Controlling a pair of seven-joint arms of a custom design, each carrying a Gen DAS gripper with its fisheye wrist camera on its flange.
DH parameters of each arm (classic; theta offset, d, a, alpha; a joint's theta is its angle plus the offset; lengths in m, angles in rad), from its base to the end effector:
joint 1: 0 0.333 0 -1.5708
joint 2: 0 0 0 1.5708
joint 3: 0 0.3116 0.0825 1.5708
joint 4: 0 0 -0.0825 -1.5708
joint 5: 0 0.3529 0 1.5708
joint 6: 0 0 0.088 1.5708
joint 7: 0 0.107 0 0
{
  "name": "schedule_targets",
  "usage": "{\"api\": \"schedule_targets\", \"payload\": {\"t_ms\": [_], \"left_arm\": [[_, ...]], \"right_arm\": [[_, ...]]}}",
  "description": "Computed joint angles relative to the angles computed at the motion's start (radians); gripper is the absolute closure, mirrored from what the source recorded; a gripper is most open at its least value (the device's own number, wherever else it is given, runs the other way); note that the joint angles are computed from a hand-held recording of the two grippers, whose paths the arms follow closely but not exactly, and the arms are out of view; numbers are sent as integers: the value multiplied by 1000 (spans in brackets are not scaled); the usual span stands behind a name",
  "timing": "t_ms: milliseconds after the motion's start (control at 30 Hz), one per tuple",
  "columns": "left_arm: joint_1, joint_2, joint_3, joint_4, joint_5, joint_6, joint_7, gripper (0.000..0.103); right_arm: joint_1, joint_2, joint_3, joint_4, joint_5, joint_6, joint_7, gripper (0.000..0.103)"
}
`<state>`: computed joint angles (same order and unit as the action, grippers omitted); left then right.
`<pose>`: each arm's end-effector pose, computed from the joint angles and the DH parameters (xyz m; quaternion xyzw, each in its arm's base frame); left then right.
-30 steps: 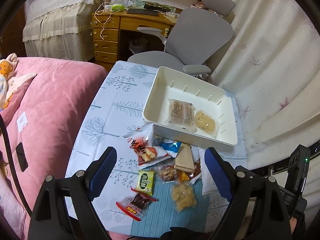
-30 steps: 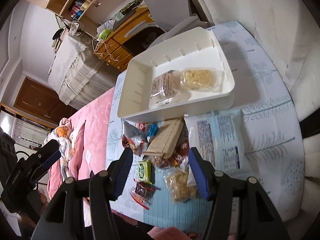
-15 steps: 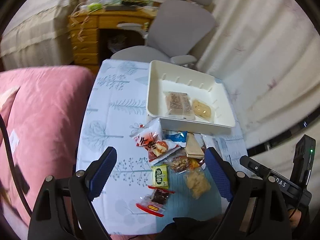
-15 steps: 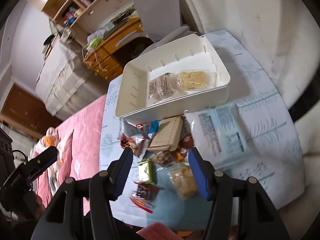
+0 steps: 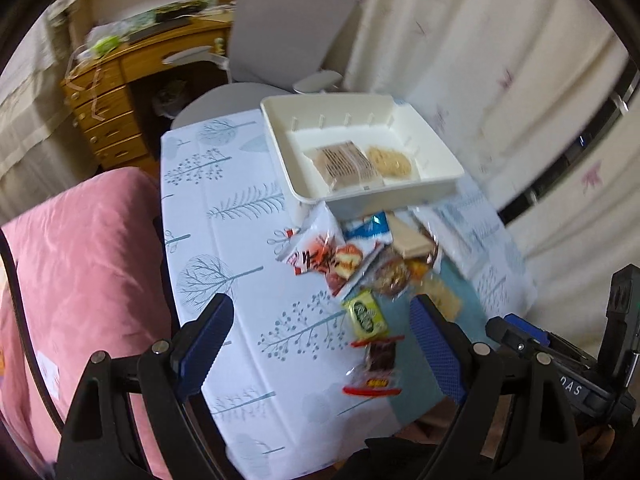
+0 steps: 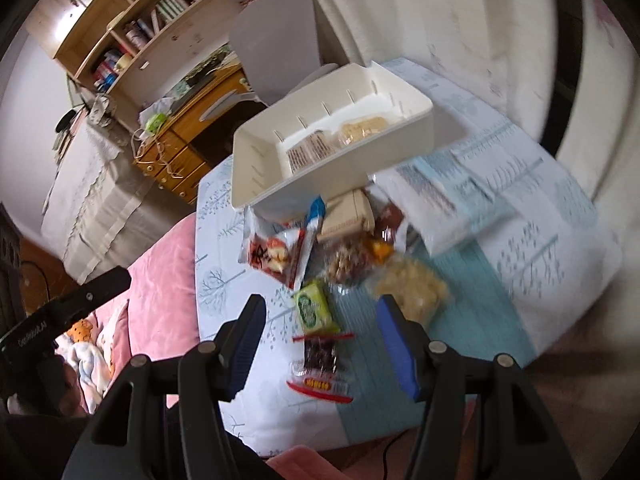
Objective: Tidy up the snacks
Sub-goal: 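Withdraw both tools from the tray back over the snack pile, then grasp the DONGZAO snack bag with the left gripper while the right grasps the red jerky packet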
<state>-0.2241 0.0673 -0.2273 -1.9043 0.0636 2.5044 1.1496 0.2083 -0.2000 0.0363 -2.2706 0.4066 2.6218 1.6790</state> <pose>0.5323 -0.2549 0.5301 -0.6589 0.7041 -0.2421 0.1070 0.4855 0.1127 0.5113 -0.6181 0.7258 -0.0374 0.2995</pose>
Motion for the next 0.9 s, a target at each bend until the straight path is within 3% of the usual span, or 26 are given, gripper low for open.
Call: {"api": "schedule_targets", "payload": {"t_ms": [233,600,733,900], "left_arm": [[3,36,-8,17,-33,-56,152,14],[12,200,-20,117,-5,-30,268,14],[-12,298,-12,195,73,-21,308,14],[-69,422,29,328,214,-83,285,14]], "right_arm": [[11,-42,54,-100,-77,39,138,45],[68,18,98,-175,-190,153,185,45],[71,64,115,-197,-273,204,245,45],[77,128,111,-203,-359,264,315,45]]}}
